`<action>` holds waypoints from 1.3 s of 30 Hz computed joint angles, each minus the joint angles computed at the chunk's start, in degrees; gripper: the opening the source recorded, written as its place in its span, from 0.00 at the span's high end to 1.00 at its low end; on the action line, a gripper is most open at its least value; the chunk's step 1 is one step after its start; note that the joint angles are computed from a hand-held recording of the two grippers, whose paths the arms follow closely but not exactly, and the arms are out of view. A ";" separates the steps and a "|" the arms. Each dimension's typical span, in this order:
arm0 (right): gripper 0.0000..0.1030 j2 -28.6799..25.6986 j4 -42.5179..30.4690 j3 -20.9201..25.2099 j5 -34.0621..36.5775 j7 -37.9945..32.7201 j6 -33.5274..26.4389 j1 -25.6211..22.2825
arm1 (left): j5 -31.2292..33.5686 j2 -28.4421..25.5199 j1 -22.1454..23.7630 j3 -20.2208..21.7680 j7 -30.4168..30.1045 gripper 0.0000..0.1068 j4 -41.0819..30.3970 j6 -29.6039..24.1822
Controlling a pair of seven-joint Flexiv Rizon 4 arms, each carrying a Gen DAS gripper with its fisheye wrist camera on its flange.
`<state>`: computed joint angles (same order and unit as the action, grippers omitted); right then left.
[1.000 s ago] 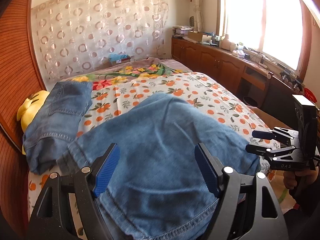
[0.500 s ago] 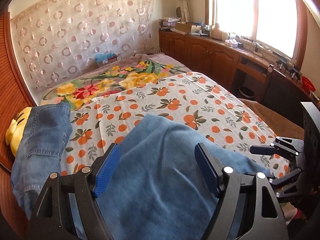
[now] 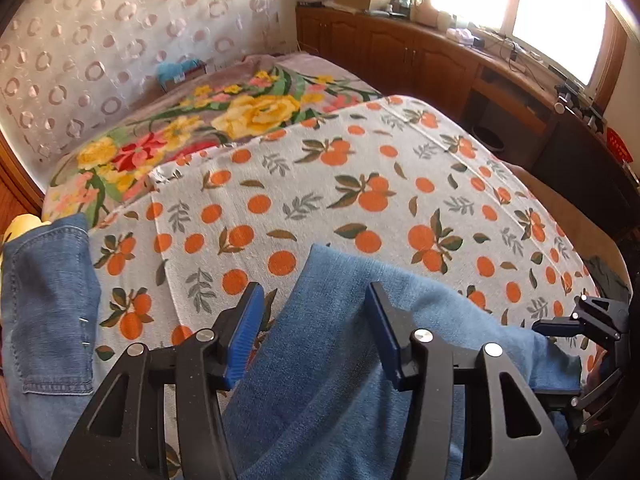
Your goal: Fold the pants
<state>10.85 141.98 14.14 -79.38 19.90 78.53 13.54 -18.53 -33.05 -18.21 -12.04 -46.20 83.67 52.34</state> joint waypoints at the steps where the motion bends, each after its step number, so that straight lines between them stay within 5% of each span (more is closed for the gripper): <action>1: 0.39 -0.11 -0.08 -0.01 -0.17 0.00 -0.08 -0.02 | 0.00 -0.31 0.09 -0.06 0.14 0.54 -0.39 -0.74; 5: 0.39 0.05 0.02 0.42 0.92 -0.79 -0.98 0.45 | 0.16 -1.49 -0.08 -0.04 0.56 0.89 -1.49 -1.65; 7: 0.39 0.22 0.15 0.42 0.40 -0.27 -0.86 0.41 | 0.59 -1.98 -0.44 0.05 0.75 0.96 -1.43 0.61; 16: 0.39 2.38 1.42 2.87 8.53 -3.96 -4.07 2.44 | 0.36 0.25 0.31 -0.76 -0.66 0.98 2.29 9.18; 21: 0.39 4.78 2.75 4.87 14.42 -6.34 -5.66 3.42 | -3.59 4.66 2.10 -3.32 1.01 0.79 8.11 11.55; 28: 0.40 7.15 3.86 7.40 23.86 -10.81 -7.40 5.27 | -16.42 11.05 4.96 -8.90 9.19 0.28 18.48 17.01; 31: 0.40 7.79 4.06 8.14 26.48 -11.66 -7.52 5.49 | -18.12 12.29 3.38 -7.66 9.94 0.28 20.29 17.74; 39: 0.53 8.02 4.48 9.14 26.12 -10.82 -4.87 3.82 | -10.45 11.73 -1.45 -2.19 1.48 0.28 18.30 14.69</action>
